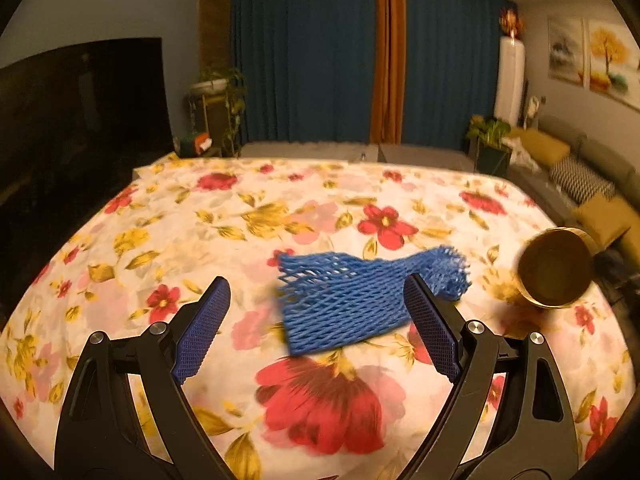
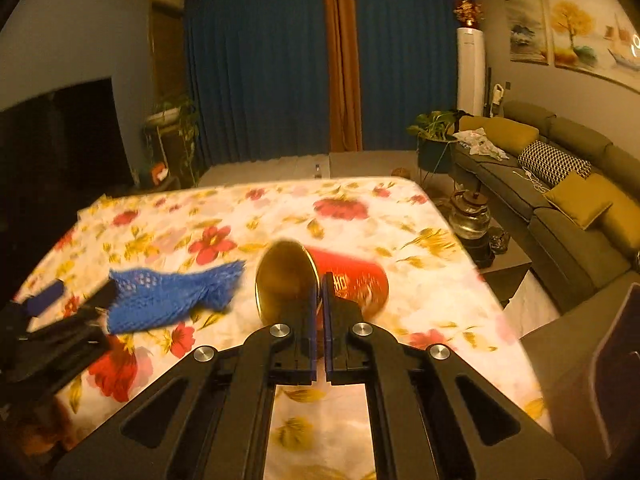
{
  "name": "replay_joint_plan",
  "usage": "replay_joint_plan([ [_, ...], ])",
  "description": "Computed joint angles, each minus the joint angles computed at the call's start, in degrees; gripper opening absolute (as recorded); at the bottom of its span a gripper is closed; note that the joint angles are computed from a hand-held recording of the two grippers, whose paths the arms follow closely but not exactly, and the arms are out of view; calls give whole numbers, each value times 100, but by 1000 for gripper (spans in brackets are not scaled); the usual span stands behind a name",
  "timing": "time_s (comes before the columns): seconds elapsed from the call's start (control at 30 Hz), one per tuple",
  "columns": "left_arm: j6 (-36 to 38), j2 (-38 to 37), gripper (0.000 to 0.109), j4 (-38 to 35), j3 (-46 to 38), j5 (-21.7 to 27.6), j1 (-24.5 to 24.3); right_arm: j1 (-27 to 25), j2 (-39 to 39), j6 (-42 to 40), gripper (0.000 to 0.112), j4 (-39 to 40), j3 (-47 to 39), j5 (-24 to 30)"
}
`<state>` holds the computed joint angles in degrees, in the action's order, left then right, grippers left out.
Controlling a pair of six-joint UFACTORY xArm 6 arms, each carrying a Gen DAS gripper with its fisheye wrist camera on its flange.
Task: Collect trash
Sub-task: 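Grasp the blue mesh with the left gripper while the right grasps the red cup, then lift the blue mesh and red cup and carry both over the grey bin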
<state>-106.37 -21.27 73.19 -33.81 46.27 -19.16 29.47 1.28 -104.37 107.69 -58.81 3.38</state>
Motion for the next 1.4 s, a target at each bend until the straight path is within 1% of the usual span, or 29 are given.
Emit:
replay_joint_plan([
  [0.07,347,221,87,-400,-163,-160,200,-150,-118,92,3,-11,40,137],
  [0.17,960,478,86,-1170,-273,-630,612,-344,-212,500,2,-286,78,389],
  [0.23,1122,512,81,-1346,-229,-887,761,-379,-193,655,1,-432,73,455],
  [0.3,1165,502,62,-1422,-174,-1048,836,-372,-165,764,1,-572,77,480],
  [0.33,1143,481,58,-1422,-136,-1132,866,-355,-154,757,1,-591,81,461],
  [0.4,1111,438,39,-1411,-52,-1370,964,-369,-144,965,1,-852,109,502],
  [0.43,1111,425,34,-1417,-20,-1486,1012,-401,-177,1040,1,-955,142,551],
  [0.47,1127,412,24,-1442,34,-1672,1094,-421,-206,984,1,-906,164,566],
  [0.5,1171,420,16,-1499,53,-1771,1147,-451,-283,826,1,-808,227,595],
  [0.53,1212,433,13,-1539,62,-1857,1188,-454,-337,684,7,-740,290,585],
  [0.57,1225,447,9,-1530,72,-1966,1233,-443,-392,512,30,-661,370,526],
  [0.6,1218,461,4,-1496,66,-2038,1260,-447,-443,323,44,-545,447,498],
  [0.63,1189,455,3,-1431,77,-2108,1273,-467,-476,75,59,-327,490,495],
  [0.67,1157,448,2,-1363,85,-2160,1274,-465,-527,-1,60,-279,556,466],
  [0.7,1079,410,2,-1257,119,-2220,1280,-471,-583,139,60,-470,659,506],
  [0.8,803,257,2,-901,228,-2341,1256,-544,-753,526,61,-950,958,855],
  [0.9,745,122,2,-806,285,-2174,1114,-311,-660,498,61,-1245,1010,637],
  [0.97,691,-15,1,-774,344,-1985,989,-98,-542,312,61,-1213,957,320],
  [1.0,659,-101,1,-767,391,-1962,968,-28,-479,127,61,-1069,902,183],
  [1.03,626,-184,1,-749,438,-1961,954,56,-362,-286,57,-706,775,-15],
  [1.07,558,-334,1,-709,520,-1940,908,133,-235,-459,49,-583,669,-204],
  [1.1,542,-435,1,-698,573,-1936,886,185,-122,-428,45,-633,606,-341],
  [1.17,517,-685,1,-706,685,-1794,758,243,38,-85,36,-966,550,-501],
  [1.2,516,-785,1,-706,727,-1717,699,275,122,255,32,-1300,555,-607],
  [1.23,498,-886,1,-699,767,-1630,626,270,135,593,23,-1619,603,-613],
  [1.27,473,-1000,1,-687,816,-1548,553,257,136,691,11,-1700,623,-619],
  [1.3,460,-1139,1,-691,865,-1423,444,230,113,615,5,-1623,634,-583],
  [1.33,446,-1245,1,-698,909,-1341,373,198,81,465,3,-1488,647,-548],
  [1.4,412,-1456,1,-712,995,-1194,236,135,-18,-12,3,-1012,660,-462],
])
